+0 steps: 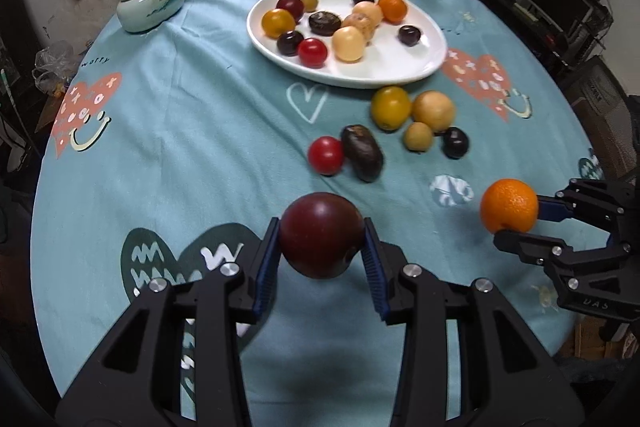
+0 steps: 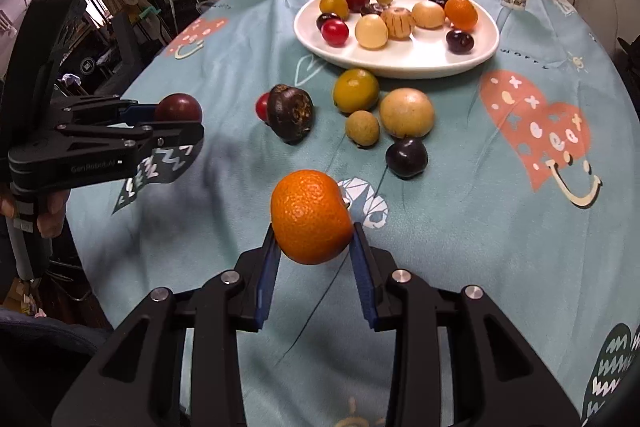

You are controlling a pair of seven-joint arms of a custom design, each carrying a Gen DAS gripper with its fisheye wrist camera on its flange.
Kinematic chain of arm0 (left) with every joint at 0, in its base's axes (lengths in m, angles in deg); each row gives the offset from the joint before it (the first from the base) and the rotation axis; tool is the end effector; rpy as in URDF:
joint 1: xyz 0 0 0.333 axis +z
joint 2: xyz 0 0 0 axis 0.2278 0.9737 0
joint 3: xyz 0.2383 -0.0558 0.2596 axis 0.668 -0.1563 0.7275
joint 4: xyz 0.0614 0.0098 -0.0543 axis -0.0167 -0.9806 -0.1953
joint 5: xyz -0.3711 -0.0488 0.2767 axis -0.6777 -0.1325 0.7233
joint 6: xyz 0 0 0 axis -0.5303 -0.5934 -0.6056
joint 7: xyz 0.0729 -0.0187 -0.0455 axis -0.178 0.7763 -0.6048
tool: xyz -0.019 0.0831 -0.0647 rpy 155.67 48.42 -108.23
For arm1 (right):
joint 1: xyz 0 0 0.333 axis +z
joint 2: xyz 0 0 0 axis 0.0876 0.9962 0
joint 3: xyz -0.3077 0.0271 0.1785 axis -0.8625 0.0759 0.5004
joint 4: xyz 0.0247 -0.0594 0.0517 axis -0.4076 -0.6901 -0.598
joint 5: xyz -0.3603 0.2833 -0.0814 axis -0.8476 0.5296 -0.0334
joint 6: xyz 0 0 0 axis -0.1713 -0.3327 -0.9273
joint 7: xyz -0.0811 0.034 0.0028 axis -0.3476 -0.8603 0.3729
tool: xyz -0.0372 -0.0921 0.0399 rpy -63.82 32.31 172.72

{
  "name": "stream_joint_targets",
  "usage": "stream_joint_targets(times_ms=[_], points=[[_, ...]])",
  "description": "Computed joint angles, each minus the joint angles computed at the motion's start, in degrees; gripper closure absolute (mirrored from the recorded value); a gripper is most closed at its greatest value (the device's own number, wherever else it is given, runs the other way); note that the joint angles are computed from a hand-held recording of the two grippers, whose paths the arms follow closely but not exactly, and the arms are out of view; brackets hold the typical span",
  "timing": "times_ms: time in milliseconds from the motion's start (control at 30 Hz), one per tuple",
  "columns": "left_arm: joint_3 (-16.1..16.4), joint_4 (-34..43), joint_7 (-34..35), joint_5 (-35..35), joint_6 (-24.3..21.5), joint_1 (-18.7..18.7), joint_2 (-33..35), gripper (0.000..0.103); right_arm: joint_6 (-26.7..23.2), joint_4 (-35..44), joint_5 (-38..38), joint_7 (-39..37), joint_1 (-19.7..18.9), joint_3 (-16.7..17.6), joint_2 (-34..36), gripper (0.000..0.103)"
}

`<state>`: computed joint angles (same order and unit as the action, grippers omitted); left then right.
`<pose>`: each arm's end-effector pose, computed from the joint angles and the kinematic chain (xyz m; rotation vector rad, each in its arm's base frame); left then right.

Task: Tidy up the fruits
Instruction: 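Grasp another orange with the right tool while the left grasps a dark red plum, then carry the orange and plum over the white plate, lower them and open both tools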

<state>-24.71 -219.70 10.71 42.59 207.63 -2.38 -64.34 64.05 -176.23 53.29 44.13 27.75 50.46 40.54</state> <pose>0.4832 -0.2176 0.5295 -1.7645 2.2085 -0.6103 0.4661 0.2644 0.5177 -2.1717 1.4152 -0.0898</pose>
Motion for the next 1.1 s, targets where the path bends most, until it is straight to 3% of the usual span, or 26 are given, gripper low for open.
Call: stream_joint_targets(times_ms=[267,500,767,1100], points=[[-0.4,0.3,1.6,-2.0,-0.7,-2.4,-0.8,0.063,-0.9,-4.2,1.4,1.3,0.4,-0.1,-5.2,0.068],[-2.0,5.1,-1.1,1.5,-0.4,-0.8,2.6,0.063,1.2,-2.9,0.1,2.4,-0.3,0.1,-4.6,0.068],[-3.3,14.3,-3.9,9.2,0.5,2.0,9.1,0.063,4.8,4.3,-2.9,0.7,-2.3,-0.6,0.9,0.068],[-3.9,30.3,-8.0,17.3,-1.3,3.7,23.7,0.063,7.4,18.0,-6.5,-0.3,-4.6,-1.4,13.1,0.068]])
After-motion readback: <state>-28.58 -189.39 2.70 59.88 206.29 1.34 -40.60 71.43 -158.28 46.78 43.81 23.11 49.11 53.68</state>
